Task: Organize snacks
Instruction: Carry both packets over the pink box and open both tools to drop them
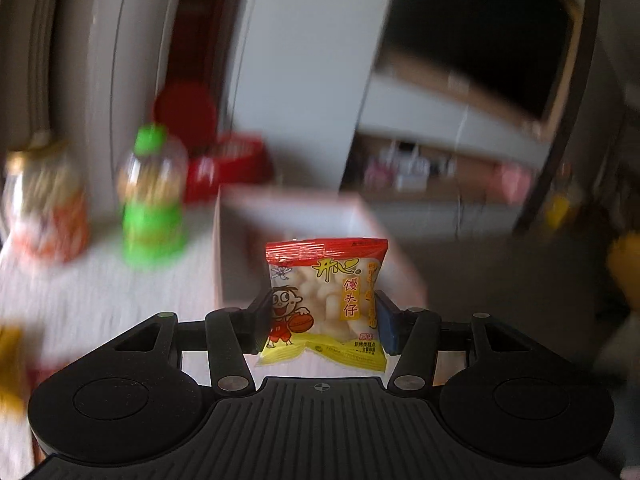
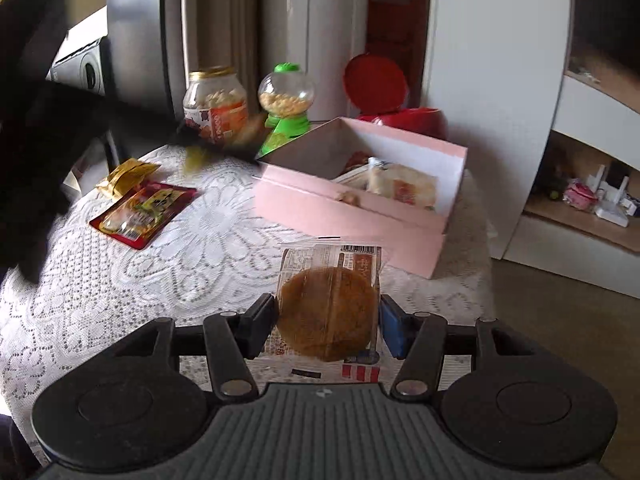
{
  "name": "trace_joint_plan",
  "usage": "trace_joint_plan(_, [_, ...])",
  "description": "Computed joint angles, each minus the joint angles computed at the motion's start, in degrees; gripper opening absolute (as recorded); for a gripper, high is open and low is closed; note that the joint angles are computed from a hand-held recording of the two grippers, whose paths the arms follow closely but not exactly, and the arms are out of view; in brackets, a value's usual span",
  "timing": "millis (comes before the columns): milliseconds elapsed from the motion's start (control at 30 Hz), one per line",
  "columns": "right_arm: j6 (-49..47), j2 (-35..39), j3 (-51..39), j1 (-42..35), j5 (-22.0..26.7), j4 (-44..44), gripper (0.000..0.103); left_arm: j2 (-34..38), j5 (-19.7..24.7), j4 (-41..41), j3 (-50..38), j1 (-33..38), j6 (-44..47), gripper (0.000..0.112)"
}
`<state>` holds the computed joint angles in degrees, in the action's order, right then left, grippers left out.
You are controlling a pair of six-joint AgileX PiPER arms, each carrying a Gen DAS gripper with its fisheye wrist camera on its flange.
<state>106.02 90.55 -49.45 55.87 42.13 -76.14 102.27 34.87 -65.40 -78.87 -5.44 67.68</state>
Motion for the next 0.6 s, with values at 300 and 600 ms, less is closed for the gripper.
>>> trace_joint_plan(300, [3.72,0.47,1.97,-2.45,-0.59,-2.37,0.056,17.84,1.51,11.0,-22.94,-2.56,-18.52,0.056])
trace_joint_plan(600, [-4.78,-2.59,-3.58,-9.99,-5.21,-0.74,0.056,2.06,3.29,-13.83,9.22,9.44,13.1,0.056])
